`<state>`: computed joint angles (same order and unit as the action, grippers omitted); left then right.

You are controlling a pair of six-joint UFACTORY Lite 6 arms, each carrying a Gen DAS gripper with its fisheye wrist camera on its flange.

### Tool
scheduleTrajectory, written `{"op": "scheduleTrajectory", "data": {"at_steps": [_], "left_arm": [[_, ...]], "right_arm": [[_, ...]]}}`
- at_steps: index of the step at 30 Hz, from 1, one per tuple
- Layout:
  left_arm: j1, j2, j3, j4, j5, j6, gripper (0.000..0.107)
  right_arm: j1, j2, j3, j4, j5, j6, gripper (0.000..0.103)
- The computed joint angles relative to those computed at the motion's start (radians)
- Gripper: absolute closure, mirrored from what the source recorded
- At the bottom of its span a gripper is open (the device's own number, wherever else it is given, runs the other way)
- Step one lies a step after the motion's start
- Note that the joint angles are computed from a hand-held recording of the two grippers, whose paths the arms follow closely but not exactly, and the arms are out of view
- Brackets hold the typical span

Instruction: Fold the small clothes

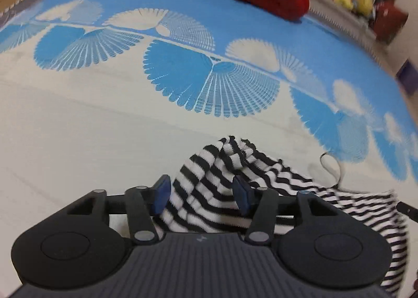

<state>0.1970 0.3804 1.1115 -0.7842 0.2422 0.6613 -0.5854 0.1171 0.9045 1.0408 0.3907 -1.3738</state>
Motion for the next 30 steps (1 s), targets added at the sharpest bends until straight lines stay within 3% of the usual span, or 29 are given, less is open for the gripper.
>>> {"op": "scheduleTrajectory", "data": {"at_steps": [4,7,10,15,26,27,28,30], "left_arm": [[0.131,-0.097,-0.104,-0.169,0.135,0.210,0.050],[0.230,-0.192,-0.155,-0.136,0.277,0.247,0.051],[0.311,-0.252,-0.213,-0.101,0.369,0.327,0.051],[0.408,-0.276,-0.272,0.062,0.452,0.355,0.051],[0.384,-0.223,-0.301,0.297,0.403,0.249,0.052],[0.374,-0.227,-0.307,0.304,0.398,0.253,0.055],[0.366,-0.233,-0.318,0.310,0.391,0.261,0.064],[0.345,-0.251,-0.341,0.329,0.376,0.267,0.086]], "right_arm": [[-0.220,-0.052,0.021,-0.041,0.228,0.013,0.052],[-0.399,-0.044,0.059,-0.115,0.412,0.007,0.052],[-0.529,-0.015,0.080,-0.232,0.532,-0.006,0.051],[-0.630,0.013,0.068,-0.410,0.579,-0.089,0.051],[-0.639,-0.048,-0.038,-0.567,0.500,-0.195,0.049],[-0.636,-0.053,-0.048,-0.571,0.497,-0.194,0.049],[-0.630,-0.059,-0.059,-0.574,0.493,-0.198,0.051],[-0.629,-0.062,-0.062,-0.574,0.519,-0.230,0.074]]}}
